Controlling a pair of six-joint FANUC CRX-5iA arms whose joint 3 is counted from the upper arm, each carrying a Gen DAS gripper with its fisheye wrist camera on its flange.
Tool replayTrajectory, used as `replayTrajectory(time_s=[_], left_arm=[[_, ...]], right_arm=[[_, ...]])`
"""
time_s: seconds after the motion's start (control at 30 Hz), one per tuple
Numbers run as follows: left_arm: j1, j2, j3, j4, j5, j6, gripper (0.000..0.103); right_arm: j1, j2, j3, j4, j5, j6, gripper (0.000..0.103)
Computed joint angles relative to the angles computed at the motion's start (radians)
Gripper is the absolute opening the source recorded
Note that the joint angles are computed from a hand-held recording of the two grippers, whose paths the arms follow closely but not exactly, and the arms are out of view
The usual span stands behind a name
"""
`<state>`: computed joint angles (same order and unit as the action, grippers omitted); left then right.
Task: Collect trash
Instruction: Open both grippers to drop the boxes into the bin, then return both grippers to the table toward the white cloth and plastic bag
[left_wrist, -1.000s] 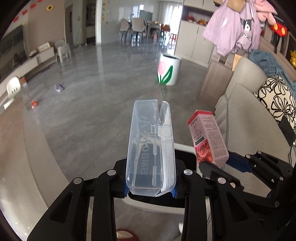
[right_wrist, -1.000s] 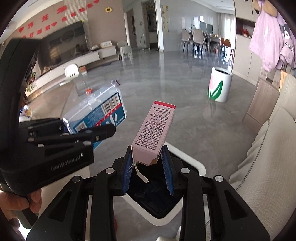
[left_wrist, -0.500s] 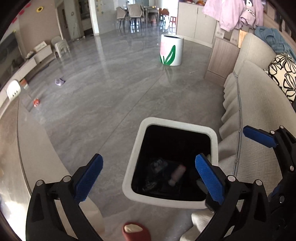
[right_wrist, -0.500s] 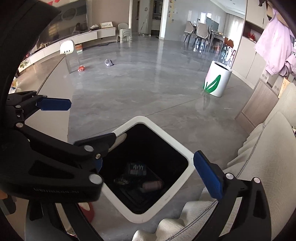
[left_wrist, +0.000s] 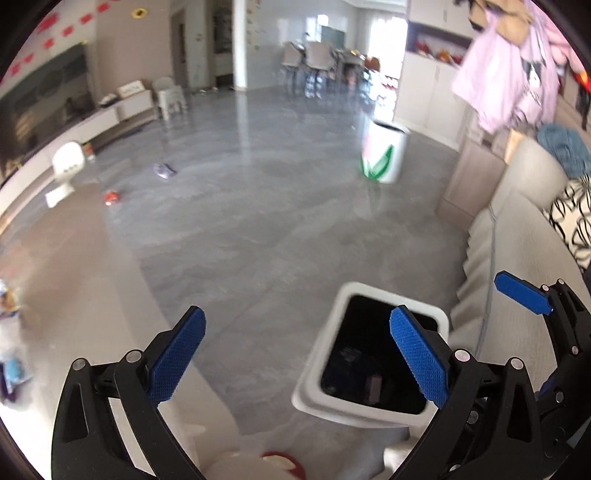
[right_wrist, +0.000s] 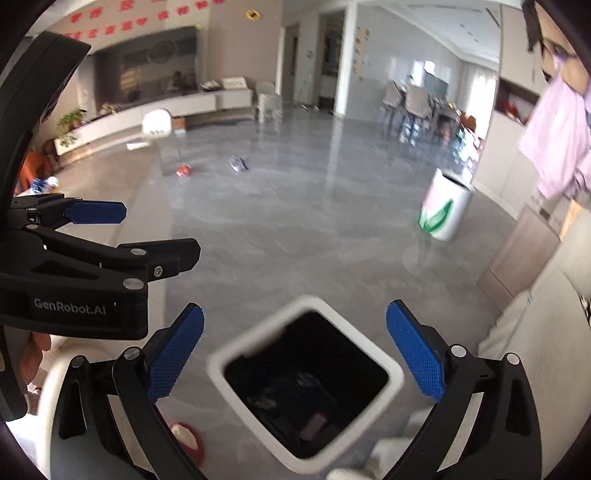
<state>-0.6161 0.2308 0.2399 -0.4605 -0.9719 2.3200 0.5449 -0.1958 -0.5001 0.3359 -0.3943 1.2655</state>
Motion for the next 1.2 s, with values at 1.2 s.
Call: replayTrajectory(time_s=[1.2], left_arm=[[0.419, -0.861, -0.602, -0.235, -0.257, 0.193, 0.098]], right_arm=[[0.518, 0.324, 0.520, -0.301, -0.083, 0.332, 0.098]])
